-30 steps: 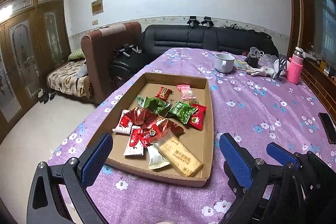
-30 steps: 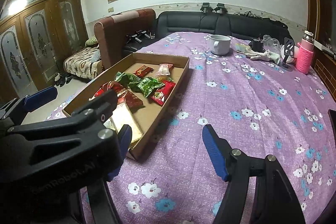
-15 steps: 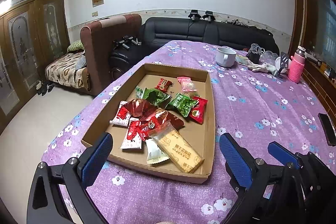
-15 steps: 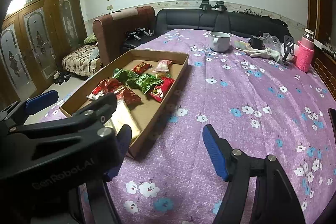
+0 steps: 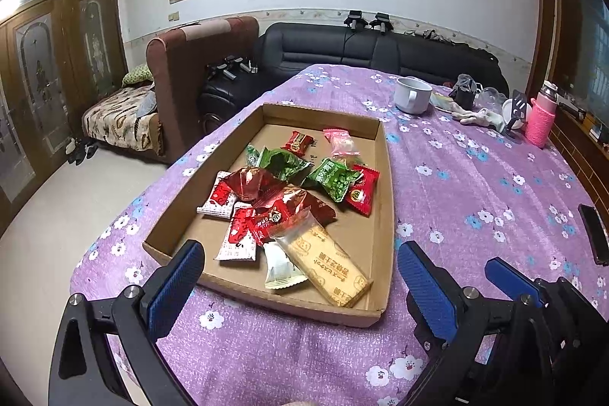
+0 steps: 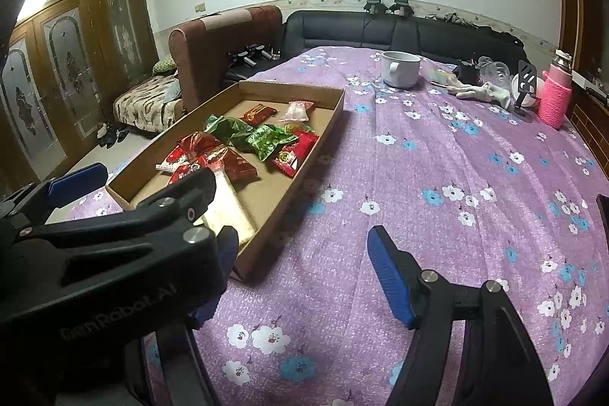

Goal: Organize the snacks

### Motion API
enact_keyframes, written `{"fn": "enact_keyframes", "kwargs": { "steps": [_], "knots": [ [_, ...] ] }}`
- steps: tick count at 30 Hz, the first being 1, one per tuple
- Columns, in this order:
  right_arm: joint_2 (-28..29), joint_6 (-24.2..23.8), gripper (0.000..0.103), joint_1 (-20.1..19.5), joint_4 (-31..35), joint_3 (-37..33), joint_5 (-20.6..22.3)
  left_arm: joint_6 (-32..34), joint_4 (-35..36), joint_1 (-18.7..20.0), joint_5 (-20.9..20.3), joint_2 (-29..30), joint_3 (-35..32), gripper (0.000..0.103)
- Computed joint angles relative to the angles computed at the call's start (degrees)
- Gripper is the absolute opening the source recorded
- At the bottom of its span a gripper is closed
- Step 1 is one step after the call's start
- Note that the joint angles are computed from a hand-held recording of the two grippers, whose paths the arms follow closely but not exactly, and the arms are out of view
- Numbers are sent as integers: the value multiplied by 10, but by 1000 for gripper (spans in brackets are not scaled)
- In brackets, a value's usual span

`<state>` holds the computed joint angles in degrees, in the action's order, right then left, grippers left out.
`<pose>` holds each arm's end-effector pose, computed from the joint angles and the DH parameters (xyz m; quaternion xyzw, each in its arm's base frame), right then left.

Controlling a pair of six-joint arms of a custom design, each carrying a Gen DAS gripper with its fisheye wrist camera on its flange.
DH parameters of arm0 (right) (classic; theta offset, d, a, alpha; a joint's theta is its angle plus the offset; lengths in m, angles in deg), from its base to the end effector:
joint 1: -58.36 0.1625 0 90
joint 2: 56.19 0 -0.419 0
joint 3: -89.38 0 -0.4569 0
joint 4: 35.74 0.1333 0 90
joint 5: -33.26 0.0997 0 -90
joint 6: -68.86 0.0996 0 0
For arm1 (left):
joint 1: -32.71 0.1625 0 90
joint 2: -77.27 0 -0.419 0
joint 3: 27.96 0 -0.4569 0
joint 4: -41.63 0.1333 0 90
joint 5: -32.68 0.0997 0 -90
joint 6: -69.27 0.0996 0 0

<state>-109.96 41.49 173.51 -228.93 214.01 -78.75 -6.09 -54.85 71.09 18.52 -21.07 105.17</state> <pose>0.3126 -0.4399 0.0441 0.3695 -0.8690 0.2697 0.1886 -0.1635 -0.4228 0.2476 -0.0103 0.7795 -0.4471 0.4386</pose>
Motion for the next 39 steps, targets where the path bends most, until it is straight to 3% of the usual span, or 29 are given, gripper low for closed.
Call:
{"fn": "enact_keyframes", "kwargs": {
  "steps": [13, 29, 36, 39],
  "knots": [
    [3, -3, 70, -2, 0, 0, 1, 35, -49, 5, -16, -3, 7, 102],
    [-5, -6, 70, -9, 20, 2, 16, 28, -36, 5, -15, -1, 2, 102],
    [-37, -6, 70, -25, 33, 11, 46, -91, 109, -13, 15, 24, -32, 102],
    [-53, 0, 70, -34, 38, 13, 53, -99, 133, -20, 20, 51, -51, 102]
  ]
}}
